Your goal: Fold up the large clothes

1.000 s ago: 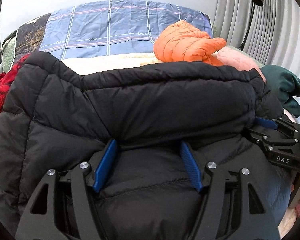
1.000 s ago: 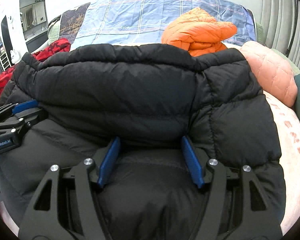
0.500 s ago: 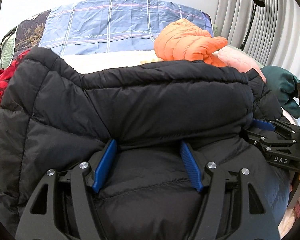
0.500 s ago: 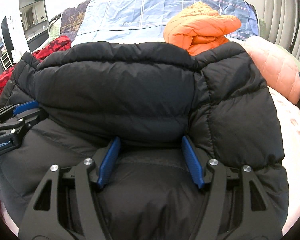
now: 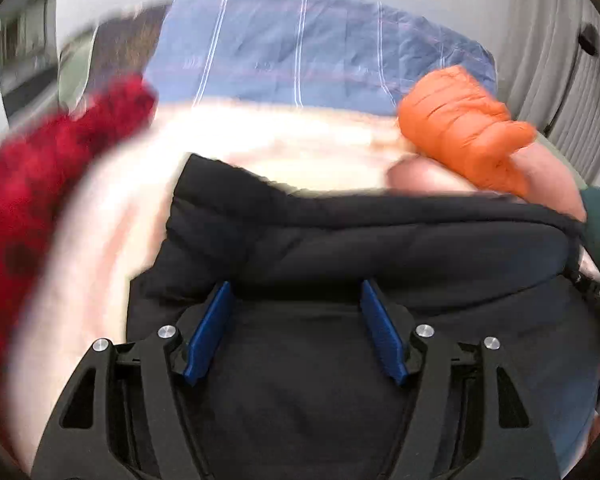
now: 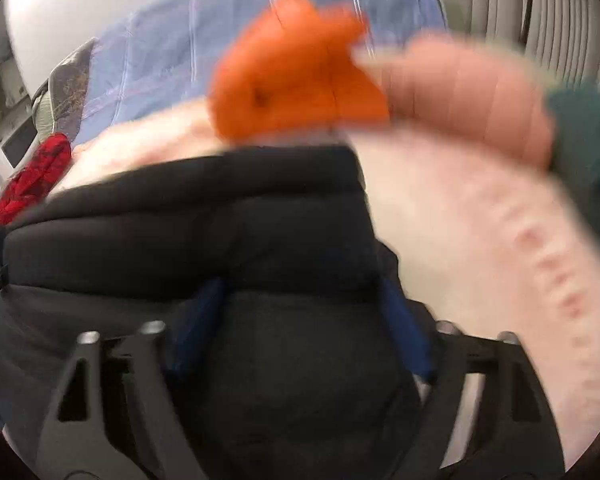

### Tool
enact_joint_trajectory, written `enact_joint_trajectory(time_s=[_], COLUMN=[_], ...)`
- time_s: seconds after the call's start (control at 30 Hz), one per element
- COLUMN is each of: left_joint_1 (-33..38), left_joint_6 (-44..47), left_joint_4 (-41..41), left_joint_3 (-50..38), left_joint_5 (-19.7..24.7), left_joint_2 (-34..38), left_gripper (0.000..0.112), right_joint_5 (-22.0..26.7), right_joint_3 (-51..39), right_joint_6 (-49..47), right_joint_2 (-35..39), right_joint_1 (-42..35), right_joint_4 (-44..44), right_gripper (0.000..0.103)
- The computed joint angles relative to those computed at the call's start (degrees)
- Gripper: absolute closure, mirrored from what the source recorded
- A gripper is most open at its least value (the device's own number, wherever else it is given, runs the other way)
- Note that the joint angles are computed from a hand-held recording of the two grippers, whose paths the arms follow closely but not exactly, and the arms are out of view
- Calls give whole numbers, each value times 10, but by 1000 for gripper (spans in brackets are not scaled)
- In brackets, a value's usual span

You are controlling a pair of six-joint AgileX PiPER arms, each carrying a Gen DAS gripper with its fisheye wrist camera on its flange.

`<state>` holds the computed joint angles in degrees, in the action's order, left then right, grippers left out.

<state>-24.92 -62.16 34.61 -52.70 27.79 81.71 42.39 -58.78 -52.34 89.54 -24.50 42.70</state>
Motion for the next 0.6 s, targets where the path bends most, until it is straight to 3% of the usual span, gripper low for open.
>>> enact_joint_trajectory(time_s=[0.07, 0.1, 0.2, 0.3, 0.37, 0.4, 0.47, 0.53, 0.6], left_joint_1=[42, 43, 12, 20, 15, 10, 9, 5, 6], left_joint_6=[24, 27, -43, -30, -18, -8, 26, 13, 4], left_joint_4=[-57, -52, 26, 10, -2, -13, -58, -49, -38], left_joint_3=[37, 38, 16, 25, 17, 5, 1, 14, 23], left_joint_5=[-86, -94, -45, -58, -42, -28, -8, -12, -11], left_joint_2=[-3, 3, 22, 18, 13, 12, -20, -70, -107], left_gripper=[45, 44, 44, 44, 45, 45, 44, 44, 41], right_joint_5=[74, 78, 11, 23, 40, 43, 65, 67, 108], right_joint_3=[-32, -38, -5, -9, -11, -4, 7, 37, 64], right_joint_6=[5, 0, 11, 14, 19, 24, 50, 43, -20], right_joint_2=[62, 58, 17, 16, 8, -3, -52, -143, -212], right_joint_1=[-41, -38, -1, -7, -25, -35, -57, -72, -100], right_joint_4=[49, 39, 4, 7, 11, 10, 8, 23, 79], right_gripper=[10, 10, 10, 10, 10, 14, 35, 61, 61])
